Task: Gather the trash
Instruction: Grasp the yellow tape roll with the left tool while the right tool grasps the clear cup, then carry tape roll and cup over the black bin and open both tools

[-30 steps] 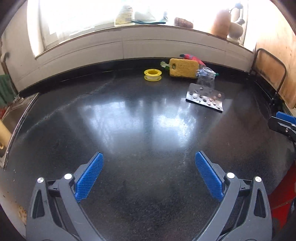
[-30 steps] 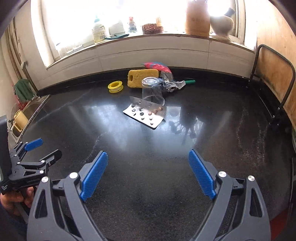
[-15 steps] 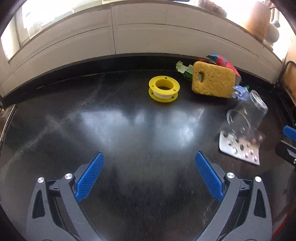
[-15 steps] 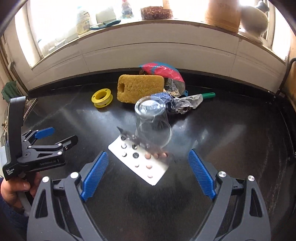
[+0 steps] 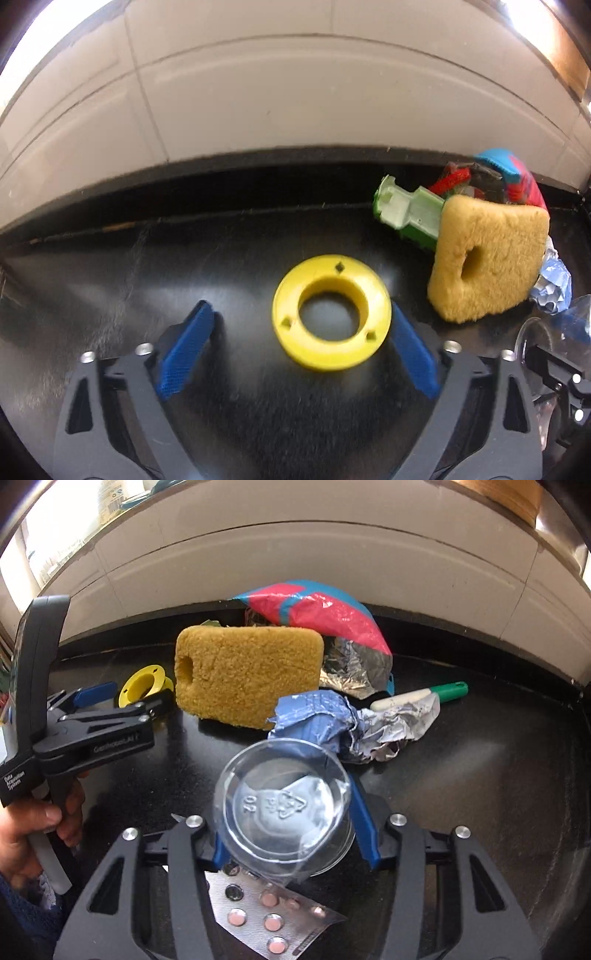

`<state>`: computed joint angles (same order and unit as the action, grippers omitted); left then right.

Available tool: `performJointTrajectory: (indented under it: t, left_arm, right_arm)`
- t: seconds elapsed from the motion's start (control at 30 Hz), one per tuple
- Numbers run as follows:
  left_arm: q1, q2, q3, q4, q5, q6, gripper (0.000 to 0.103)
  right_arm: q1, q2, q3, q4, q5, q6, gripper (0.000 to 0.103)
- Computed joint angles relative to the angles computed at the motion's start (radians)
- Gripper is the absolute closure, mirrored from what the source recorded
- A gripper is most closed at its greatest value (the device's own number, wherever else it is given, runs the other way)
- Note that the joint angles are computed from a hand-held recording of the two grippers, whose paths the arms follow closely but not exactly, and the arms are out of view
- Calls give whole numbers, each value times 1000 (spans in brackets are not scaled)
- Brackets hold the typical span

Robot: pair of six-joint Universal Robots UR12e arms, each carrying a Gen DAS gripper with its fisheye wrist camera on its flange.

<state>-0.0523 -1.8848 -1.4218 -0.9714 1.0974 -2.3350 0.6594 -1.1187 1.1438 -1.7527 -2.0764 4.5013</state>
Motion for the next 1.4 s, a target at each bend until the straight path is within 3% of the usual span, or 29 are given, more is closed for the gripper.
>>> performJointTrajectory:
  t: [0.03,0.07,0.1,0.27,0.43,0.67,0.87,1.17,1.4]
  left_arm:
    - [-1,1,-3,12,-2,-3,30]
    - [-2,2,-2,16,-1,-9,47]
    - [-3,4,-2,14,5,-10,48]
    - [15,30,-15,-12,1,2,48]
    - [74,96,-53,-66,-41,41,48]
    - [231,250,-181,-153,-105,190,48]
    - [326,329,-254,-268,-114,276,48]
    - [414,361,-277,-276,-151,335,48]
    - [482,339,-267,-232,-142,298,48]
  right_arm:
    - [4,2,-7,10,-17,2,54]
    - [8,3,-11,18,-32,5,55]
    - [11,2,-13,21,-42,8,56]
    - [35,8,-58,61,-91,26,58]
    - [71,27,-125,127,-135,34,59]
    - [146,67,-195,143,-138,46,59]
    - [205,139,-271,148,-78,54,59]
    - [238,205,-372,179,-73,45,59]
    - [234,322,-571,171,-68,-116,59]
